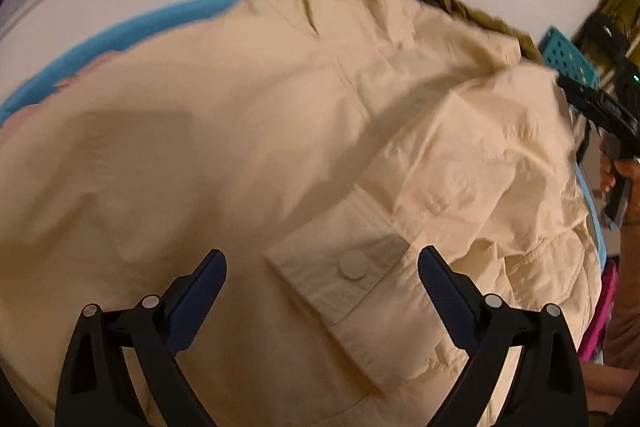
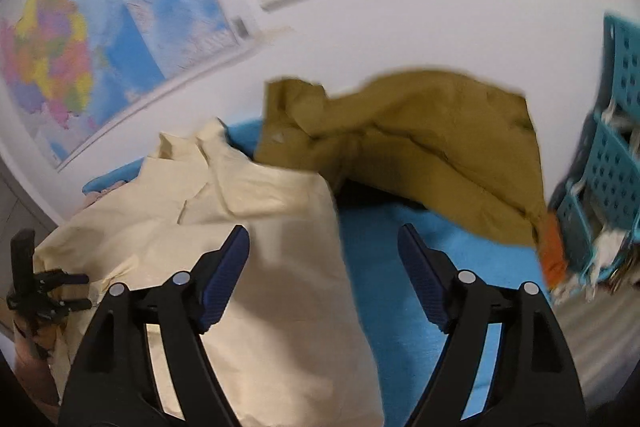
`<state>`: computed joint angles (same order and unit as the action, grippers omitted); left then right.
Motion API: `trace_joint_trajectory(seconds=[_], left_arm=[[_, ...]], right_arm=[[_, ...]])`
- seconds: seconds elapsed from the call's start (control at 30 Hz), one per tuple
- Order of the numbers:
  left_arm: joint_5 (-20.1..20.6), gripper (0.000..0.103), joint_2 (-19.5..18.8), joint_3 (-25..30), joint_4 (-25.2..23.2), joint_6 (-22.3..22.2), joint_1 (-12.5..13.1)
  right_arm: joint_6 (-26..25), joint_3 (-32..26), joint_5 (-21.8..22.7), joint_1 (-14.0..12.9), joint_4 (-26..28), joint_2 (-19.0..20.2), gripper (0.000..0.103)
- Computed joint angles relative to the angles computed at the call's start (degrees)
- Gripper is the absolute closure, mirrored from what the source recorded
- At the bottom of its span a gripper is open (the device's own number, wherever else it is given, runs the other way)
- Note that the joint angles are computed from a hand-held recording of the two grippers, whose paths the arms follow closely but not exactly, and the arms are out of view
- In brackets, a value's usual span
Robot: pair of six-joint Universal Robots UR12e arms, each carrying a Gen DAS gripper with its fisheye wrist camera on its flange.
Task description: Fold large clothes
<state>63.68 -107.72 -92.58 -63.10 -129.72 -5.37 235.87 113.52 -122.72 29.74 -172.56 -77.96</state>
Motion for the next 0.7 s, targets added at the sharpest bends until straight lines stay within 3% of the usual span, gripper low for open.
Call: trace_joint_trajectory(seconds=[0.07, 0.1, 0.13, 0.17, 0.2, 0.23, 0.3, 0.4, 0.47, 0.53, 0.6, 0.67, 0.7], left_arm=[[1.0, 0.028, -0.2, -0.2, -0.1, 0.8, -0.6], [1.7, 0.030, -0.2, -0.7, 1.7, 0.5, -0.9], [1.9, 0.040, -0.1, -1.2, 3.2, 0.3, -1.1], [1.4, 0.059, 0.1, -1.9, 5.4, 0.5, -1.1], [0.8, 0.071, 0.2, -2.2, 7.0, 0.2, -1.0], [0.7, 0.082, 0.1, -1.9, 7.4, -0.9, -1.0], [-3.5, 0.084, 0.0, -0.9, 8.3, -3.3, 0.0], [-6.8, 0.084, 0.4, -0.9, 13.4, -5.7, 0.4], [-8.1, 0.081, 0.1, -0.2, 12.9, -5.6, 0.4], [-6.0, 0.075, -0.9, 0.8, 11.0, -5.8, -0.4], [1.0, 0.067, -2.1, 0.6, 13.2, -7.3, -2.0], [4.6, 0.063, -2.6, -0.1, 15.4, -8.4, -2.7], [4.4, 0.062, -2.7, 0.0, 14.2, -8.5, -2.6]], right_arm=[[-1.9, 0.4, 5.4, -1.4, -3.4, 1.1, 0.029], [-3.2, -0.1, 6.5, -1.4, -3.4, 1.5, 0.042], [-4.3, -0.8, 6.4, -1.3, -2.6, 2.0, 0.051], [-4.9, -1.5, 6.2, -1.2, -1.3, 2.2, 0.060], [-5.9, -2.2, 5.3, -0.9, 0.1, 2.3, 0.075], [-6.6, -2.4, 4.0, -0.5, 0.0, 2.1, 0.082], [-8.2, -2.8, 0.0, 0.6, -2.4, 1.7, 0.089], [-11.6, -3.4, -6.4, 2.2, -7.0, 2.1, 0.090], [-8.0, -3.6, -7.2, 1.7, -1.4, 1.8, 0.082], [-4.0, -4.1, -6.6, 0.8, 5.1, 1.9, 0.072], [0.8, -4.7, -5.8, 0.3, 12.4, 2.2, 0.055], [1.9, -4.2, -7.1, 0.8, 12.5, 2.2, 0.054], [2.5, -4.7, -9.3, 1.5, 13.8, 2.4, 0.050]])
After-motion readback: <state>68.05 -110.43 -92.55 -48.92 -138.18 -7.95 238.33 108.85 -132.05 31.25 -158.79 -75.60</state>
